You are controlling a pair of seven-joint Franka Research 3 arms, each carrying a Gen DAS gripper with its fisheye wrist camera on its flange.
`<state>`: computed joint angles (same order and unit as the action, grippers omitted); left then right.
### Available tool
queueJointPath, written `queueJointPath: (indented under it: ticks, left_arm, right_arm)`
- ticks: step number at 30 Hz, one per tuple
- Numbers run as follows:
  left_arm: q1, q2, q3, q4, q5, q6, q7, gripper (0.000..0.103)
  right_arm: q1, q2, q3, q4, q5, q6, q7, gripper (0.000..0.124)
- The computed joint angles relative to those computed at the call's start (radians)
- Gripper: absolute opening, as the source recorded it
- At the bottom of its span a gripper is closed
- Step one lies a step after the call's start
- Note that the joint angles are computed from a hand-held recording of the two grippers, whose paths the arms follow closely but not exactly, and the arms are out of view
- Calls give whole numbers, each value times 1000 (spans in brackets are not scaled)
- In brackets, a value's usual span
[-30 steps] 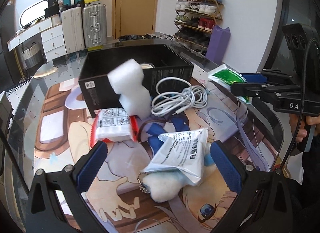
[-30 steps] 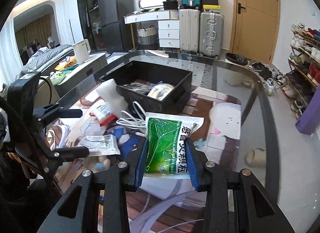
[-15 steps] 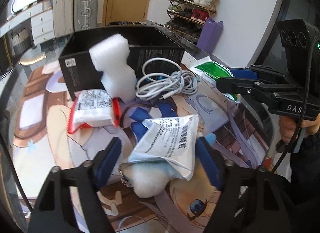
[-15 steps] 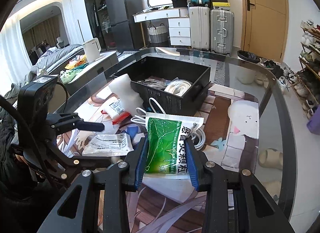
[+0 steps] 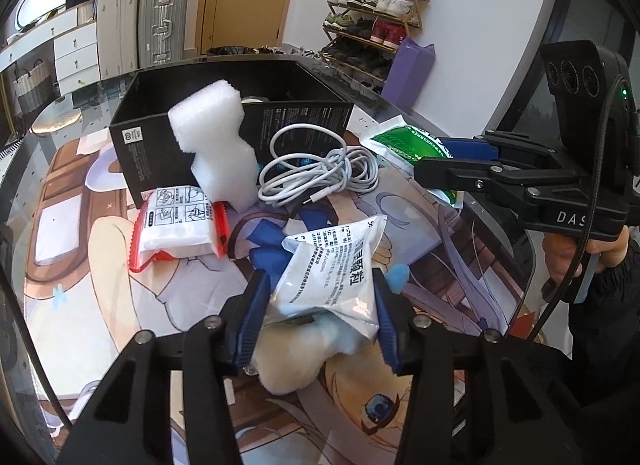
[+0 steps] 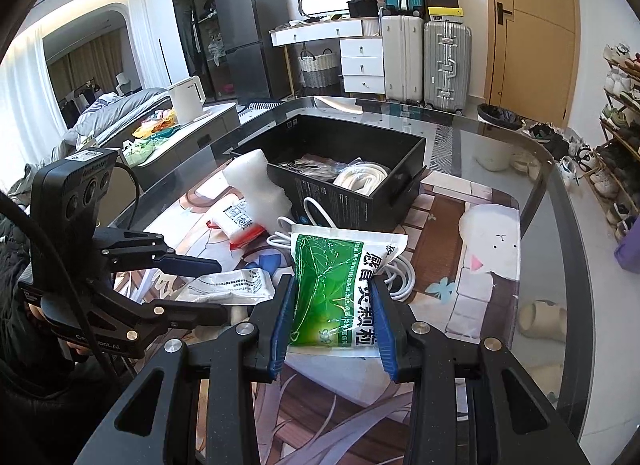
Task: Organize soft objects
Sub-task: 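Carry the white packet and the green sachet over the black box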
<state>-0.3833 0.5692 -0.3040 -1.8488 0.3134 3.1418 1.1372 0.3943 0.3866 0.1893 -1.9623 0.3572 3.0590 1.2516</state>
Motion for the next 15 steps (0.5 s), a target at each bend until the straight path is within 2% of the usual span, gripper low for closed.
queueJointPath:
  ticks: [6,9,15]
  left_arm:
    - [-12,-15,16,-16,7,22,-11,48]
    - [-33,-32,44,-28,13,42,-30,48]
    - [-98,-73,134,-67,28,104,-83,48]
  right_arm:
    - [-3,-1,4,-1,3,7,-6,37]
    - [-8,-2,13,-6,9,18,-13,37]
    - [-30,-12,45,-17,31,40,-44,37]
